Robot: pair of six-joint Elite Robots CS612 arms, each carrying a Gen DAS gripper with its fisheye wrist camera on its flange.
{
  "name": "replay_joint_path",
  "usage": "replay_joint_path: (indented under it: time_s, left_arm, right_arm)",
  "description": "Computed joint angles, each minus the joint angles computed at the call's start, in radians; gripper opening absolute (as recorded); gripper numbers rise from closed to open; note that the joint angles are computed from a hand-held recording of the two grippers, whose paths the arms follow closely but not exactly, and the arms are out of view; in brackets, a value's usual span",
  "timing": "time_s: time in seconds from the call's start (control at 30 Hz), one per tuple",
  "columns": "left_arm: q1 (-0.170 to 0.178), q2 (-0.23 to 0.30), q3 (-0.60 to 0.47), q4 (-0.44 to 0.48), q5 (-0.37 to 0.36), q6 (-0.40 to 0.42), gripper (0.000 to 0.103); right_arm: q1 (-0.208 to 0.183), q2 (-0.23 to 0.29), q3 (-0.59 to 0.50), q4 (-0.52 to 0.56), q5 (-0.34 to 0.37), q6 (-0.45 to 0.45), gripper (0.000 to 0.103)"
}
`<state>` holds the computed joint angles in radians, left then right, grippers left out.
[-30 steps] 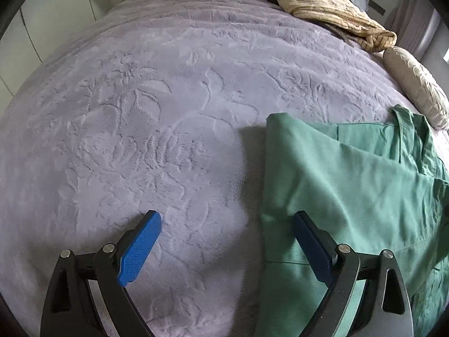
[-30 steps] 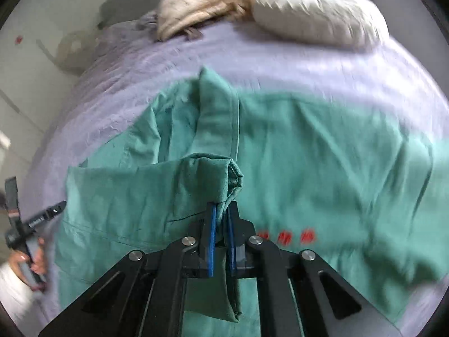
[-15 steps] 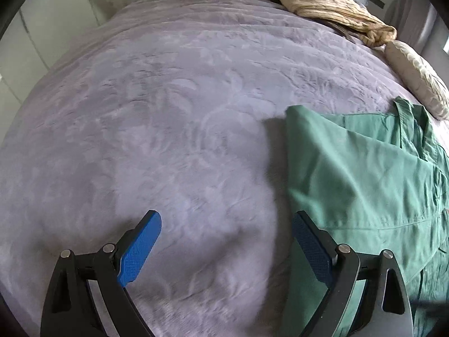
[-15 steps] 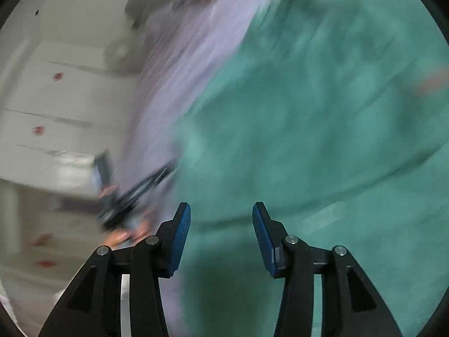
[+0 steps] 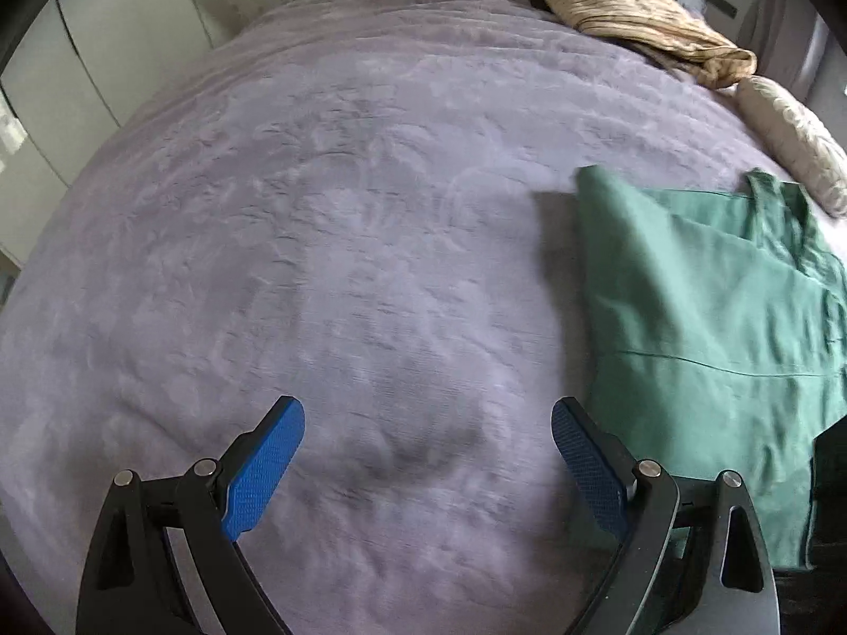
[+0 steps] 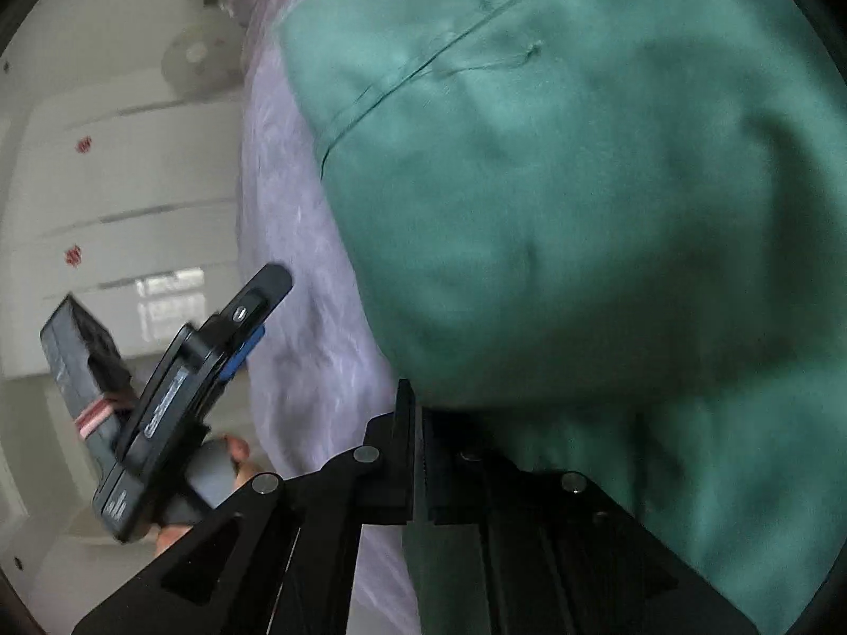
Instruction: Fold large clothes
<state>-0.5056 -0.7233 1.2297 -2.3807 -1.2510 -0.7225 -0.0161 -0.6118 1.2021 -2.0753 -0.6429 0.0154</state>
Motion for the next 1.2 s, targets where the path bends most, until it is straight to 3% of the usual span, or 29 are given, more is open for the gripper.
replay_joint_path:
  time_s: [0.07,0.13,0.23,0.33,0.4,0.5,0.6,0.67,0.73,0.77,0.8,0.97,1.1,1.2]
  left_arm:
    - [-0.008,0.006,-0.006,-0.025,-0.006,0.019,0.095]
    - [-0.017,0.024,-0.029,-0.023,-0.013,0.04,0.095]
    - [-0.028,0.051,-0.06,0.008,-0.012,0.058,0.095]
    - [-0.033,0.069,-0.081,0.085,0.009,0.04,0.095]
    - [-0.029,0.063,-0.064,0.061,-0.005,0.02,0.095]
    - [-0.029,0.062,-0.08,0.107,-0.003,0.017,0.095]
    - [-0.039,0.059,-0.102,0.157,0.035,0.032,0.095]
    - [-0.047,0.052,-0.107,0.157,0.04,0.041,0.095]
    - [-0.058,0.047,-0.113,0.143,0.034,0.05,0.095]
    - [-0.064,0.046,-0.117,0.139,0.029,0.054,0.095]
    - [-0.069,0.045,-0.121,0.132,0.02,0.06,0.095]
    - [-0.105,0.069,-0.177,0.119,-0.021,0.095,0.095]
    - [-0.129,0.104,-0.248,0.142,-0.046,0.119,0.095]
    - [-0.142,0.133,-0.302,0.161,-0.087,0.127,0.095]
  right_arm:
    - [-0.011,-0.031,0.014,-0.043,-0.036,-0.049,0.007]
    - [-0.029,-0.061,0.044,-0.199,-0.113,-0.033,0.007]
    - [-0.057,-0.085,0.063,-0.399,-0.32,0.027,0.007]
    - [-0.088,-0.08,0.056,-0.43,-0.521,0.076,0.007]
    - [-0.116,-0.08,0.066,-0.413,-0.569,0.122,0.003]
    - [-0.174,-0.1,0.129,-0.452,-0.462,0.202,0.003]
    - [-0.191,-0.122,0.157,-0.441,-0.485,0.202,0.005]
    - [-0.206,-0.151,0.215,-0.461,-0.439,0.215,0.009]
    - [-0.224,-0.166,0.241,-0.47,-0.393,0.228,0.028]
    - [-0.239,-0.179,0.254,-0.464,-0.382,0.217,0.054]
    - [-0.247,-0.188,0.266,-0.472,-0.371,0.216,0.07]
    - [-0.287,-0.225,0.313,-0.472,-0.311,0.198,0.07]
    - [-0.316,-0.241,0.338,-0.48,-0.287,0.198,0.079]
    - [-0.337,-0.247,0.35,-0.5,-0.267,0.216,0.08]
